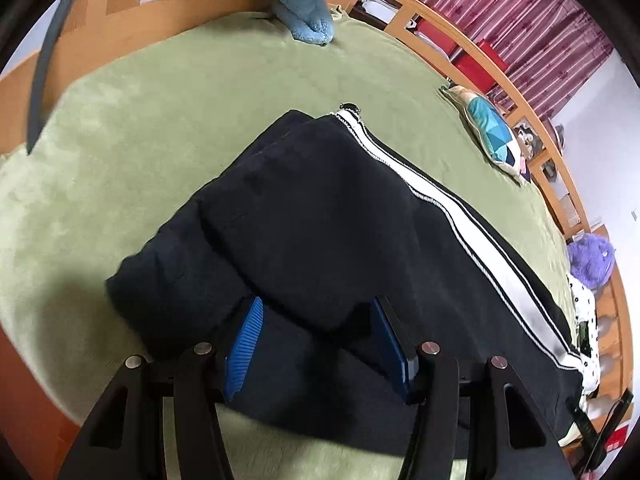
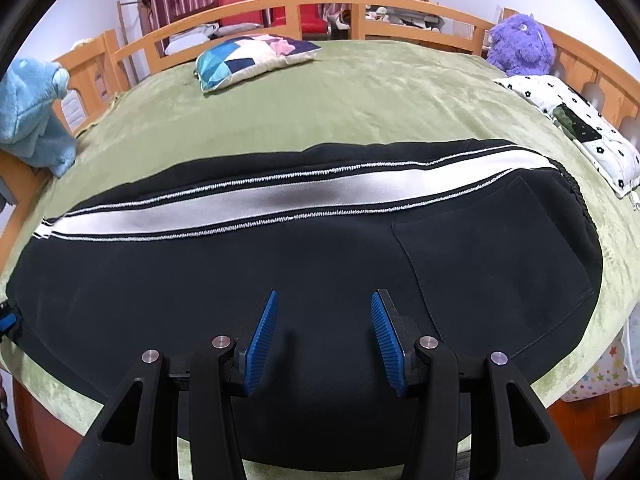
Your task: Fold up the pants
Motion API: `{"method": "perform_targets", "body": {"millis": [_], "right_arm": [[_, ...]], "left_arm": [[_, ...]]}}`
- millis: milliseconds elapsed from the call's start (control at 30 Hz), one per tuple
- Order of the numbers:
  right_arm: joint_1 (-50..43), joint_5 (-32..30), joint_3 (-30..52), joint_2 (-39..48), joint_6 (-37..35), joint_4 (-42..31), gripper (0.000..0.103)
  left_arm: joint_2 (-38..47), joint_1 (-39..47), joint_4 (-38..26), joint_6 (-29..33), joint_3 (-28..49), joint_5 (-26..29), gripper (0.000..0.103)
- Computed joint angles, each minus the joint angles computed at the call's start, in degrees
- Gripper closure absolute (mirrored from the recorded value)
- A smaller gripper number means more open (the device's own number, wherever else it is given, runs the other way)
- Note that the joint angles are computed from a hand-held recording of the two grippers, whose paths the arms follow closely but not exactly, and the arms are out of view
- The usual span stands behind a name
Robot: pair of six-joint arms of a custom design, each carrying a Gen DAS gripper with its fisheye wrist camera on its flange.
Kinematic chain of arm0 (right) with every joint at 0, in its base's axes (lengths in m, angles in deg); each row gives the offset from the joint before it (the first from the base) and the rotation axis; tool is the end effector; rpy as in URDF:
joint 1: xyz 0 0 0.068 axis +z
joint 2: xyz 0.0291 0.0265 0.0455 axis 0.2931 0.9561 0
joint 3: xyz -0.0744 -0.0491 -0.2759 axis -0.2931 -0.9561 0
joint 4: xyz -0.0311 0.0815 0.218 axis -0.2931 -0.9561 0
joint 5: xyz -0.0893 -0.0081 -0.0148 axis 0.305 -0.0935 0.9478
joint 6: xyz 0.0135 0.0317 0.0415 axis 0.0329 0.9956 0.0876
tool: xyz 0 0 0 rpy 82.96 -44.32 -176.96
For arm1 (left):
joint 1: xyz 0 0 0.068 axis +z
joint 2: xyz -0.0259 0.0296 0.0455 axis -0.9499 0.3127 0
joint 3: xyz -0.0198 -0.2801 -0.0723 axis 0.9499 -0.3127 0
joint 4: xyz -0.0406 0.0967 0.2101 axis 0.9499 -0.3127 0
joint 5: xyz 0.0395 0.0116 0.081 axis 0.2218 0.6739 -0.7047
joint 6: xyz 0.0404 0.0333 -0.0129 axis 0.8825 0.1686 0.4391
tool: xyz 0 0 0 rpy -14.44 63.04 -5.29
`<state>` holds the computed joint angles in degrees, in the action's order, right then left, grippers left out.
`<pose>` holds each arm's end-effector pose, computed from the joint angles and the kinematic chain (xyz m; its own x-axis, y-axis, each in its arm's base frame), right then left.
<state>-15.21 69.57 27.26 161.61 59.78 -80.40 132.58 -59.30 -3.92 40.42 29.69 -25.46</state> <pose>0.2092 -0.1287 0.1913 -0.7083 0.3726 -0.5996 0.4487 0.8933 0.0250 0.3827 0.0685 0.1457 -0.8566 -0.2719 -0.4385 -0.0651 0.9001 -0.4309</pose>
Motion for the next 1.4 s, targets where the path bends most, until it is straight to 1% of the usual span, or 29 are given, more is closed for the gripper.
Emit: {"method": "perform_targets", "body": {"millis": [67, 167, 233, 267, 300, 333, 367, 400, 467, 567, 733, 833, 867, 933, 967, 1000, 1067, 1100, 1133, 1167, 1200, 1233, 1300, 1367, 1400], "right_arm": [[-0.3, -0.3, -0.1, 0.0, 0.6, 0.0, 0.055], [-0.5, -0.6, 0.2, 0.6, 1.5, -0.5, 0.055], [-0.6, -0.6, 0.3, 0.8, 2.0, -0.6, 0.055], [-0.6, -0.8, 0.4, 0.8, 2.3, -0.5, 0.055], [-0.7, -1.2, 0.3, 0.6, 2.5, -0.4, 0.055], [-0.8, -1.6, 0.1, 0.4, 2.4, -0.3, 0.055], [-0.9, -1.7, 0.0, 0.2, 2.4, -0.2, 0.055], [-1.3, -2.2, -0.2, -0.1, 2.2, -0.1, 0.055], [-2.3, -3.7, -0.6, -0.9, 1.9, 0.2, 0.055], [-4.4, -6.7, -1.0, -2.1, 1.7, 0.4, 0.055], [-9.0, -12.2, -1.9, -4.3, 0.1, 0.3, 0.055], [-12.6, -15.6, -2.1, -5.1, -1.7, -0.4, 0.055], [-13.5, -16.3, -2.1, -5.1, -2.2, -0.6, 0.055], [-15.6, -17.4, -2.0, -5.2, -3.6, -1.4, 0.055], [-17.0, -17.9, -2.1, -5.3, -4.6, -1.8, 0.055], [-18.3, -18.3, -2.0, -5.4, -5.8, -2.1, 0.055], [-22.0, -19.2, -1.9, -5.3, -8.7, -2.8, 0.054], [-24.0, -19.7, -1.6, -4.9, -10.0, -3.2, 0.053], [-26.9, -20.5, -1.1, -4.2, -11.8, -3.7, 0.052], [-29.1, -21.3, -0.5, -3.3, -13.1, -4.0, 0.051], [-31.7, -21.6, 0.3, -1.9, -14.3, -4.1, 0.051], [-33.6, -21.6, 1.0, -0.7, -15.0, -3.9, 0.051], [-38.0, -21.9, 3.9, 3.6, -15.8, -3.6, 0.050], [-41.0, -22.7, 7.6, 7.9, -15.3, -4.4, 0.043], [-43.0, -24.2, 10.4, 11.2, -14.3, -5.0, 0.041]], "left_arm": [[1.2, -0.3, 1.2, -1.8, 0.8, 0.3, 0.049], [3.1, -0.2, 1.7, -6.7, 2.5, 1.5, 0.050], [3.1, -0.1, 1.7, -8.1, 2.6, 1.6, 0.052], [3.0, -0.2, 1.4, -8.0, 2.8, 1.4, 0.060], [2.7, -0.1, 1.5, -7.8, 2.8, 0.9, 0.072], [2.0, 0.0, 1.5, -7.3, 2.6, -0.2, 0.097], [1.8, 0.6, 1.0, -6.3, 2.9, 0.3, 0.097], [1.1, 1.6, 0.8, -5.9, 2.8, 2.0, 0.097], [-1.6, 3.5, 1.8, -6.7, 0.7, 3.8, 0.097], [-6.7, 5.2, 0.8, -4.4, -2.2, 5.1, 0.098], [-14.5, 6.1, 1.8, -1.6, -9.5, 2.5, 0.098], [-15.3, 6.3, 1.9, -1.6, -11.6, 0.3, 0.097], [-14.7, 5.8, 2.9, -1.7, -12.4, -1.5, 0.097], [-12.9, 4.1, 2.2, -1.5, -12.2, -5.3, 0.095], [-11.3, 2.9, 0.0, -1.6, -10.9, -7.5, 0.095], [-10.6, 1.9, -1.1, -2.0, -10.2, -9.1, 0.092], [-10.4, 0.0, -2.4, -2.4, -9.8, -12.9, 0.079], [-11.2, -0.7, -1.9, -2.5, -10.4, -14.3, 0.075], [-12.2, -1.5, -1.5, -2.8, -10.9, -15.9, 0.063], [-12.9, -2.2, -1.3, -3.2, -11.3, -17.2, 0.048], [-13.8, -2.9, -1.0, -3.6, -11.6, -18.3, 0.043], [-14.8, -3.4, -0.6, -4.1, -12.1, -18.7, 0.041], [-15.7, -4.6, -0.8, -4.3, -11.8, -18.4, 0.041], [-16.3, -6.2, -1.5, -5.0, -11.1, -19.0, 0.041], [-16.3, -7.4, -1.7, -5.7, -10.4, -19.2, 0.041]]}}
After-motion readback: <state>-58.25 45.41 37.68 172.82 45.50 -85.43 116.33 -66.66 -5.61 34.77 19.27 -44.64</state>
